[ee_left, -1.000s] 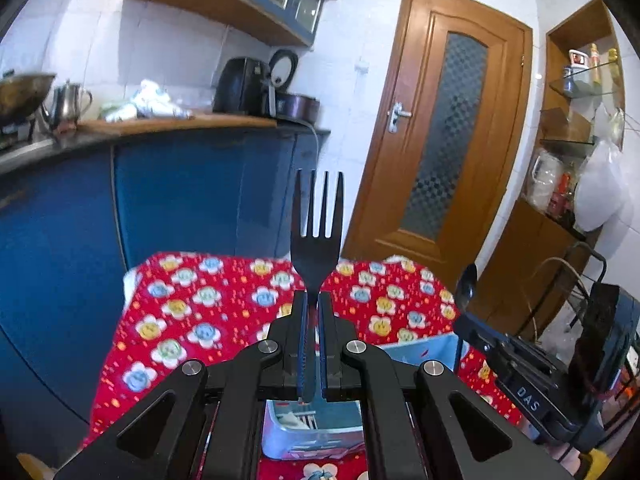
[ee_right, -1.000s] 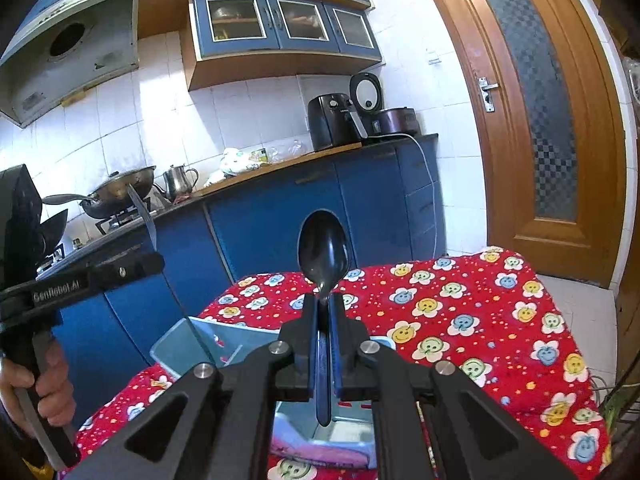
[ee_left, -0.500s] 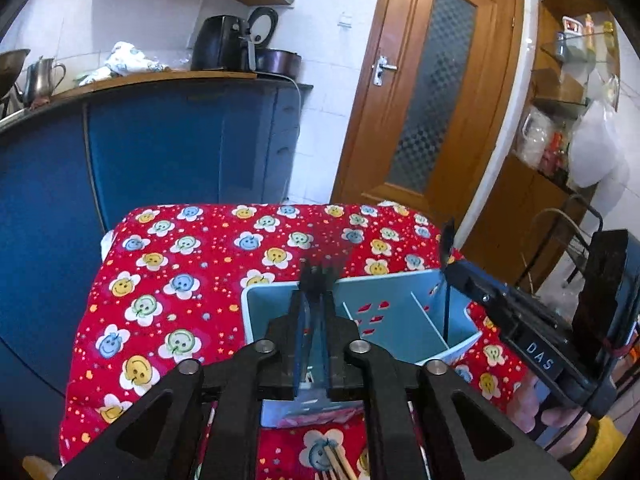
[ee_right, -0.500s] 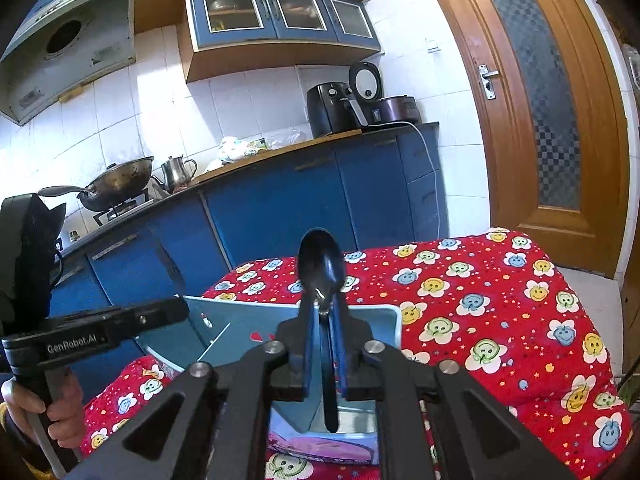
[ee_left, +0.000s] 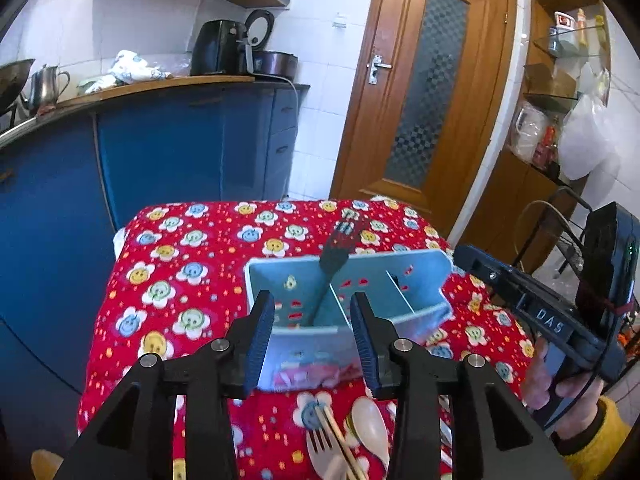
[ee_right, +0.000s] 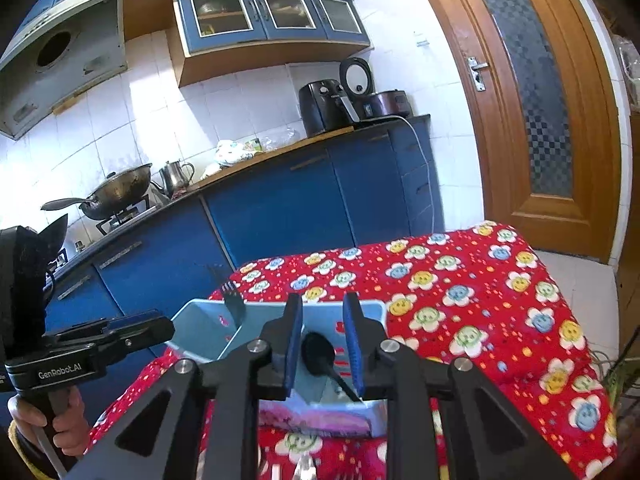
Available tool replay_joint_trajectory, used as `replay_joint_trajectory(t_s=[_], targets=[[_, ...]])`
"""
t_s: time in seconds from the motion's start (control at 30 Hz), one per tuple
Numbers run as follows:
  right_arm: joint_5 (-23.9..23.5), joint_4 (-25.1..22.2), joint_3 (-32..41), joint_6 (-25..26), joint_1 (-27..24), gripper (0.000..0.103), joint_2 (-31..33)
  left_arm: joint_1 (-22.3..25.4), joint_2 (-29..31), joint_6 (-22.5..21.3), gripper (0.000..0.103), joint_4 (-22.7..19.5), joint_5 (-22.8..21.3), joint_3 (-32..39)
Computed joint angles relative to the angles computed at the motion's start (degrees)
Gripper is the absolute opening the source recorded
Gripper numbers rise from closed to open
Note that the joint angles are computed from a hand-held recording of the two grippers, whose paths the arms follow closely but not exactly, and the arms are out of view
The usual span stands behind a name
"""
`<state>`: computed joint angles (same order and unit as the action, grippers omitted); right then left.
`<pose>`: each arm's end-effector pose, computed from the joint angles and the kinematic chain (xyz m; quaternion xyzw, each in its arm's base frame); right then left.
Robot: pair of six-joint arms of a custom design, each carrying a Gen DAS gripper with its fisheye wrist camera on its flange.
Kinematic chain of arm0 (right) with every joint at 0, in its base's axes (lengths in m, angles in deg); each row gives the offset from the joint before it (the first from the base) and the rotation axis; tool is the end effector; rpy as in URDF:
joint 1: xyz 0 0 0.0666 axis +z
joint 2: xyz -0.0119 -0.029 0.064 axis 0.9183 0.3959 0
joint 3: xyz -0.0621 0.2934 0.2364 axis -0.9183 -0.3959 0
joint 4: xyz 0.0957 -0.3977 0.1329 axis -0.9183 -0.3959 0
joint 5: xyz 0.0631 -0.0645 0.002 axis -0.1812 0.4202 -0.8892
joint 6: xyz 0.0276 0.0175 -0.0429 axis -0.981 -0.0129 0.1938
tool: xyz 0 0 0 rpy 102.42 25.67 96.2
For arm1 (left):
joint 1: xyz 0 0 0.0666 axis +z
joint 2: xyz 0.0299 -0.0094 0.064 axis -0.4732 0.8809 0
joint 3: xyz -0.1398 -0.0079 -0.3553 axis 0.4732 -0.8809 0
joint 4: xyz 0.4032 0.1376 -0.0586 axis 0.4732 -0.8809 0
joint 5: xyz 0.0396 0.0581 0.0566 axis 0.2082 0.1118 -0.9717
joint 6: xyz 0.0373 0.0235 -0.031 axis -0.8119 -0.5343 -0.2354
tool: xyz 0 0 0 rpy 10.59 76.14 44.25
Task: Organize utensils
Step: 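Open the left tool over the caddy while the right tool releases the spoon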
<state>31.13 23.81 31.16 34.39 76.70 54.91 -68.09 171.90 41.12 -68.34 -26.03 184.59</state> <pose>0.5489 0.1167 0.4189 -0.1914 0.8081 0.3089 0.4636 0.4705 -0.3693 0.4653 -0.0893 0.8825 -0.0537 0.4587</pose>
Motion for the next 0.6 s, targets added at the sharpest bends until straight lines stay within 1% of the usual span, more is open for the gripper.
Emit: replay_joint_trajectory(t_s=[0.03,0.1,0.23,0.3,0.43,0.6], targets=[[0.0,-1.8,0.0,0.5,-0.3,0.023,-0.6,-0.3,-0.2,0.3,0.041,-0.5,-0.1,-0.2],[0.0,-3.7,-0.5,1.5,-0.8,0.023,-1.7,-0.8,-0.6,1.1,0.042,-1.8,-0.4,-0.4],[0.6,-8.3,-2.1,4.7,-1.8,0.024,-4.4,-1.9,-1.1,4.2,0.045,-5.5,-0.3,-0.9],[0.6,-10.3,-2.8,6.1,-2.4,0.024,-5.4,-2.4,-1.2,5.6,0.046,-7.3,0.1,-1.0],[0.9,-14.2,-4.3,8.5,-3.5,0.025,-6.9,-3.3,-1.3,7.7,0.046,-10.0,1.3,-1.5],[1.3,-19.5,-5.3,11.1,-4.4,0.025,-7.5,-4.0,-0.8,10.6,0.046,-12.7,4.0,-2.0]])
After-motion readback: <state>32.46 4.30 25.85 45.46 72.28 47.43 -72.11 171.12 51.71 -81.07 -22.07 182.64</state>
